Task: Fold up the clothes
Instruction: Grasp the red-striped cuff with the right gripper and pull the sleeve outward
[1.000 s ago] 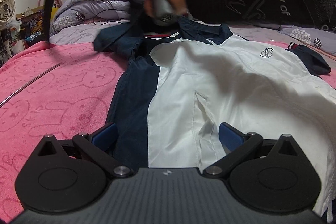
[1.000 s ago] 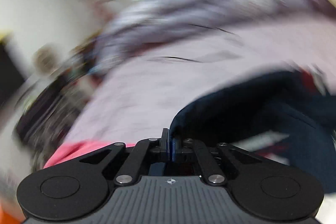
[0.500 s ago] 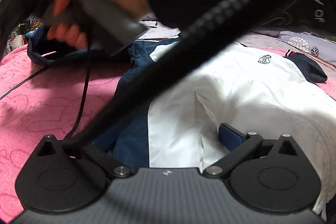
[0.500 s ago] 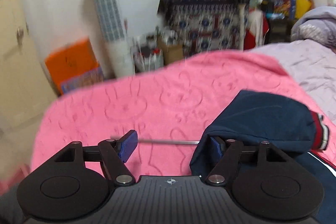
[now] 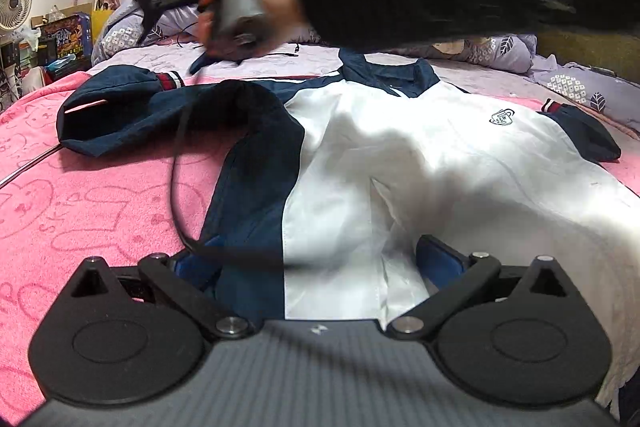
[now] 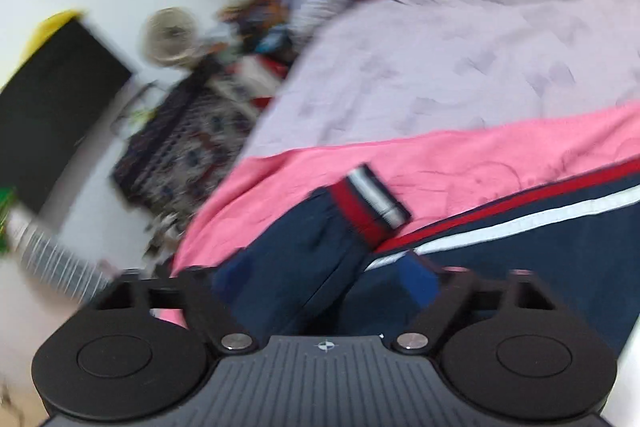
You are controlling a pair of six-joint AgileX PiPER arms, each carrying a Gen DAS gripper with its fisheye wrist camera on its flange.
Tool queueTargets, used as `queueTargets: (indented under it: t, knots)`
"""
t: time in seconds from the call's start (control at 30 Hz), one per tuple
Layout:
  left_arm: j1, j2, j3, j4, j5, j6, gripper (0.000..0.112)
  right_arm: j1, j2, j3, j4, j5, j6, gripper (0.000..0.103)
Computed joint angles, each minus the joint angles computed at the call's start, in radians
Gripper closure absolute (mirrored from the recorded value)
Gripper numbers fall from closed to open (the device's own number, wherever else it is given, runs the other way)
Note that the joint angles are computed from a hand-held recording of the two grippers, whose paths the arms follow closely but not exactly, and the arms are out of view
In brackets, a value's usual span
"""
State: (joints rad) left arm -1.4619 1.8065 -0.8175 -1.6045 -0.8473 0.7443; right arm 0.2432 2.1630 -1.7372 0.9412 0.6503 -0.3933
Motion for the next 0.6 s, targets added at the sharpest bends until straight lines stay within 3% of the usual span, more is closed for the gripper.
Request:
queueTargets:
  t: [0.07, 0.1, 0.17, 0.23, 0.3, 0.4, 0.47, 0.6]
  knots:
    - [-0.001, -0.002, 0.005, 0.006, 0.000, -0.009, 0.009, 0.044, 0.093, -0.148, -0.187, 0.055, 0.200, 0.029]
    - [0.002, -0.002, 0.004, 0.010, 0.002, -0.012, 0.009, 0.067, 0.139, -0.223, -0.276, 0.098, 0.300, 0.039]
    - [0.005, -0.001, 0.005, 0.020, 0.005, -0.023, 0.009, 0.114, 0.152, -0.253, -0.373, 0.074, 0.390, 0.087]
    - [-0.006, -0.007, 0.020, 0.031, -0.003, -0.054, 0.009, 0.178, 0.099, -0.194, -0.378, -0.031, 0.321, 0.089]
    - [-0.010, -0.012, 0.032, 0.045, -0.007, -0.082, 0.009, 0.249, 0.083, -0.203, -0.302, -0.050, 0.126, 0.089]
    - [-0.010, -0.012, 0.031, 0.046, -0.005, -0.085, 0.009, 0.324, 0.136, -0.352, -0.122, 0.163, -0.079, 0.066]
    - [-0.009, -0.011, 0.024, 0.039, -0.004, -0.074, 0.009, 0.384, 0.140, -0.387, -0.076, 0.233, -0.141, 0.027]
    - [-0.010, -0.010, 0.025, 0.040, -0.005, -0.075, 0.009, 0.441, -0.006, -0.198, -0.080, 0.143, -0.240, 0.024]
